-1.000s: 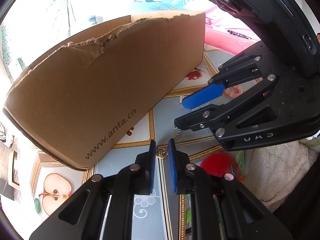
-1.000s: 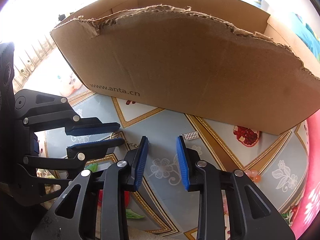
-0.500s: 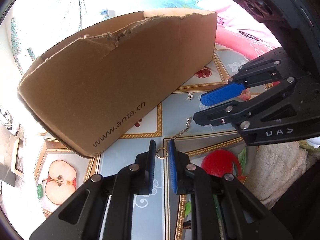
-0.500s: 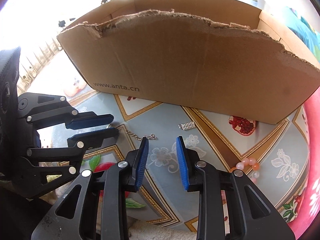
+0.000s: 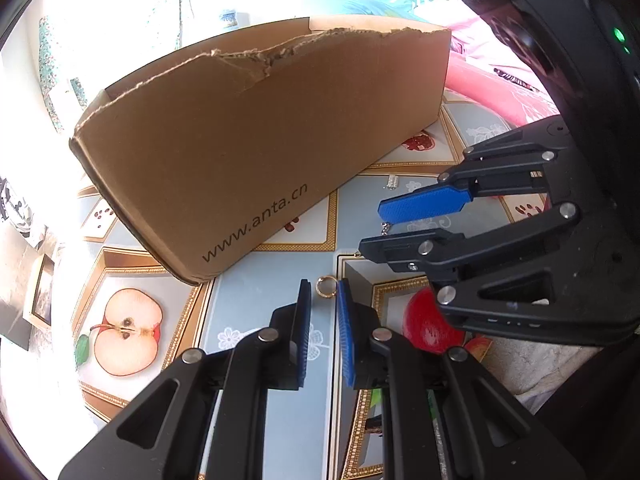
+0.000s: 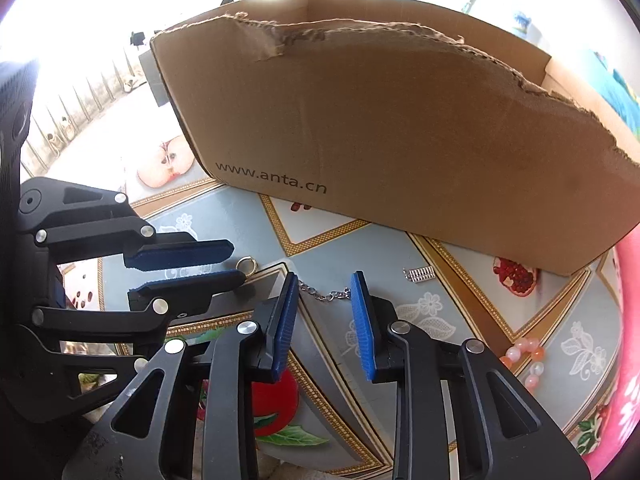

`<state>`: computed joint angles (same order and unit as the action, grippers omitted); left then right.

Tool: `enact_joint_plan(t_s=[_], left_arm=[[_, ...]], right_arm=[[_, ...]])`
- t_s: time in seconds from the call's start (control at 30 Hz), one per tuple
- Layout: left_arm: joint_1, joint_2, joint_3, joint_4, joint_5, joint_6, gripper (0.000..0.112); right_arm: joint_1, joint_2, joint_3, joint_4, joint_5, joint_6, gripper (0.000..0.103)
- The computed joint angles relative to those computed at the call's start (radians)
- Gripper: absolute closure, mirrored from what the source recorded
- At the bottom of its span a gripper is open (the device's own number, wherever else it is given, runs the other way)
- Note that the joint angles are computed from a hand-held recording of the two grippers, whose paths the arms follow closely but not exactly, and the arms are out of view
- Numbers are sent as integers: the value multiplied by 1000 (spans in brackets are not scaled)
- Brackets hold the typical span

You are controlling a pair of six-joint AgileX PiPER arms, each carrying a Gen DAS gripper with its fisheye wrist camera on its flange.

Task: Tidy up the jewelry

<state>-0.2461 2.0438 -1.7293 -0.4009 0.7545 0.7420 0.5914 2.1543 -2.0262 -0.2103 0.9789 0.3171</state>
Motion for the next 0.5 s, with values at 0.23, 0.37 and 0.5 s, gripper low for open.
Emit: enact_joint_plan(t_s=[0.23,0.37,0.5], left_arm=[[13,-12,14,-16,8,5,99],[16,-16,15,-13,9,2,98],[12,-14,10,-4,11,-12,98]], right_arm=[[-26,-28,41,84,-34,24,103],[-58,-73,87,132,-72,13,103],[-79,-129,138,146,-105,11,103]])
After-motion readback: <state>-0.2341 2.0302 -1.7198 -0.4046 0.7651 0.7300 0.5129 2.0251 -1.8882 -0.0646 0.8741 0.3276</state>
